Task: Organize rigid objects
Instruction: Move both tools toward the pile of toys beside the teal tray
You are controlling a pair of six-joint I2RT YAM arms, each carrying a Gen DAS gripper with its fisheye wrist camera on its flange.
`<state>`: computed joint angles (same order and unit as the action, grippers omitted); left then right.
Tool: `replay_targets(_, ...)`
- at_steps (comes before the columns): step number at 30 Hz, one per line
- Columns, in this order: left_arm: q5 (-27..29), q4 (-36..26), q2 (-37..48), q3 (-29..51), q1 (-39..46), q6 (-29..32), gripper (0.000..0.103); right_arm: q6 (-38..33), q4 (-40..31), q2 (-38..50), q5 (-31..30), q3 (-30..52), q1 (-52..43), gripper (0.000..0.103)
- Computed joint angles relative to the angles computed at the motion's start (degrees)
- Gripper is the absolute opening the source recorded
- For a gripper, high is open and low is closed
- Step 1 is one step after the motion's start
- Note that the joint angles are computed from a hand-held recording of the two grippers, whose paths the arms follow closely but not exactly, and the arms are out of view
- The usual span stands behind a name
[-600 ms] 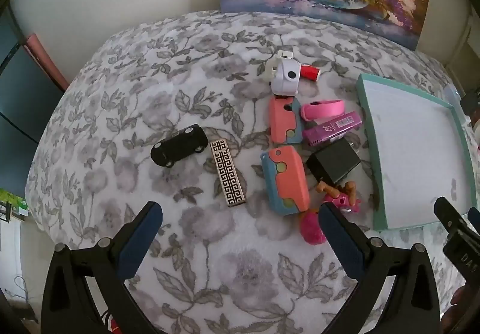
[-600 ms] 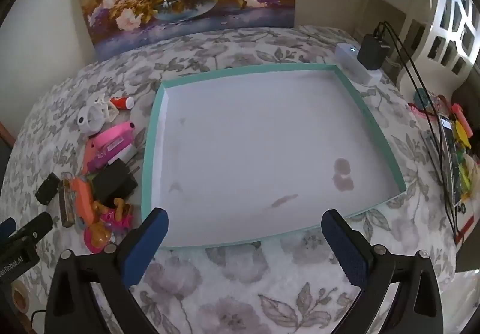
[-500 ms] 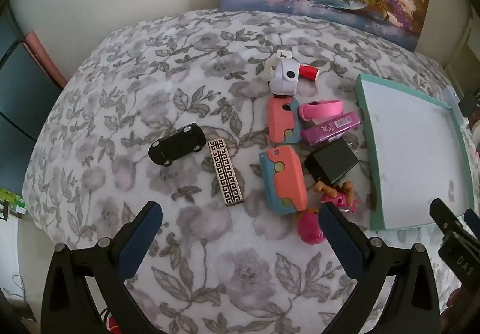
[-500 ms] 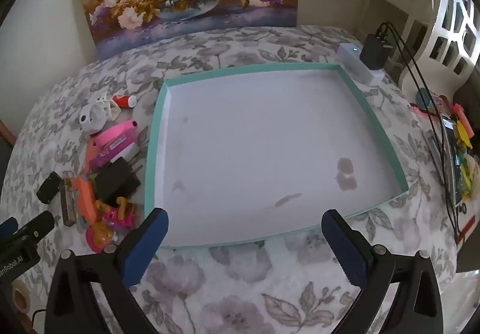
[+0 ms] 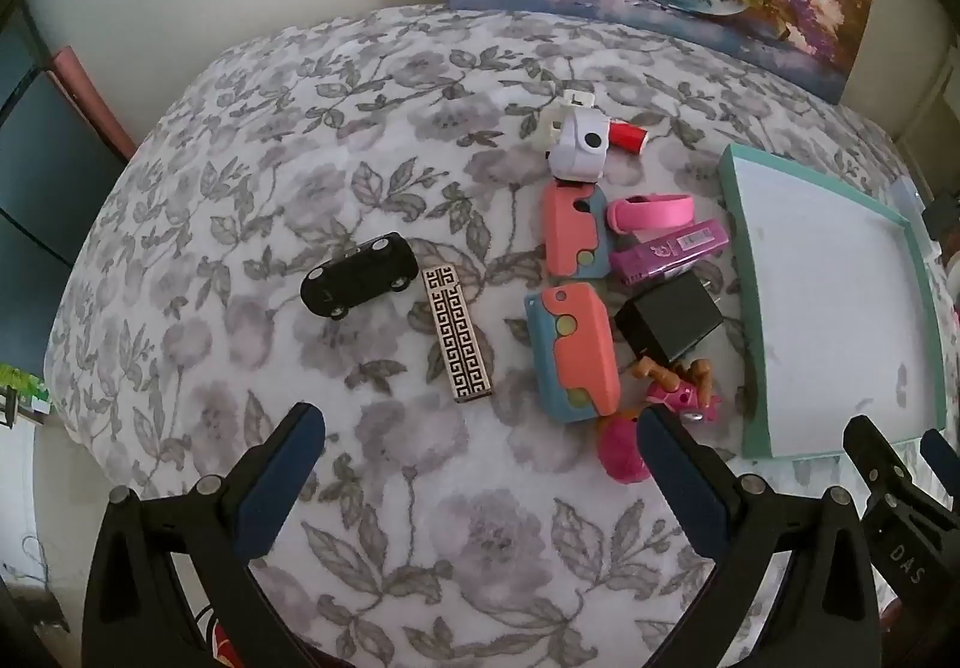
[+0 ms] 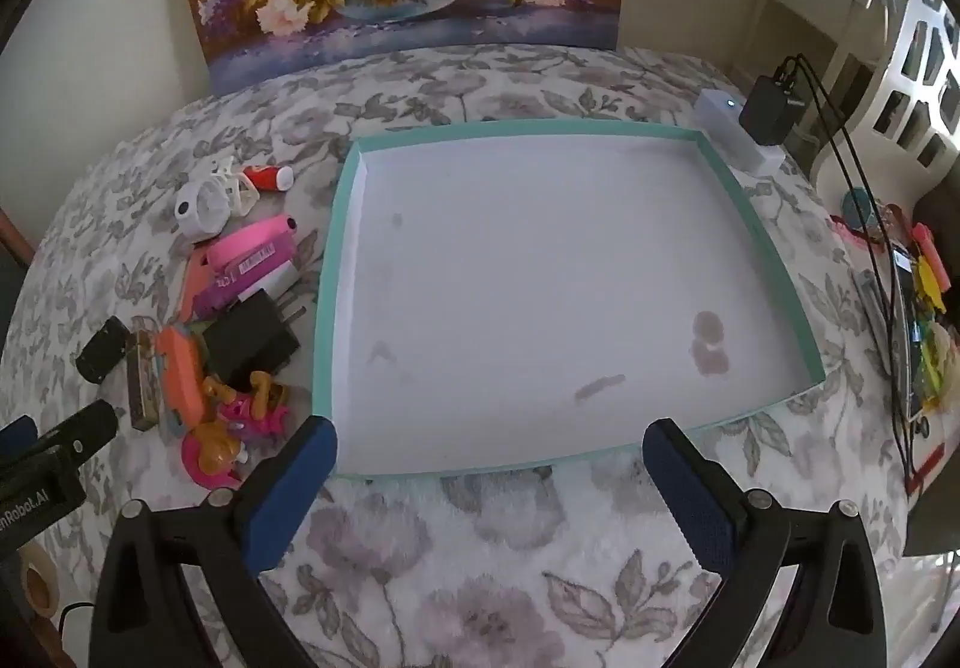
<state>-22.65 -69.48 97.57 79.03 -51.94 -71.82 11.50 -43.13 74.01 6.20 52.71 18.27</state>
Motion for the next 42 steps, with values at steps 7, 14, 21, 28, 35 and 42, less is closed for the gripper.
replay_targets(7,0.3,-0.3,0.0,0.1,0.3,-0.7,0.103,-0.6,-0.7,-0.1,-0.6,0.4,-0.2,0.103)
replay_targets(14,0.3,-1.0,0.5,0.6,0.1,-0.9,0.103,-0.9,-1.3,-0.5,-1.1,0.7,0.1,0.103)
replay_targets(21,0.0,-1.8,0.0,0.5,-0.5,-1.6,0.103,-2.8,-2.2,-0.5,-2.3,0.8,-0.4,0.103)
replay_targets(28,-0.5,-4.4,1.6,2.1,-1.2,-2.2,0.103,-3.7,-2.4,0.4,-2.5,0.7,-0.6,0.103)
replay_targets(35,-1.4,-6.4,3.4,4.7,-1.8,-2.4,0.103,-4.3,-1.8,-1.0,-2.2,0.0,-0.5,0.103)
replay_targets(42,-1.5,-6.3,4.3,6.1,-2.0,-1.4,0.103,-5.4,-1.0,-2.7,-2.6,-0.6,-1.3,0.103)
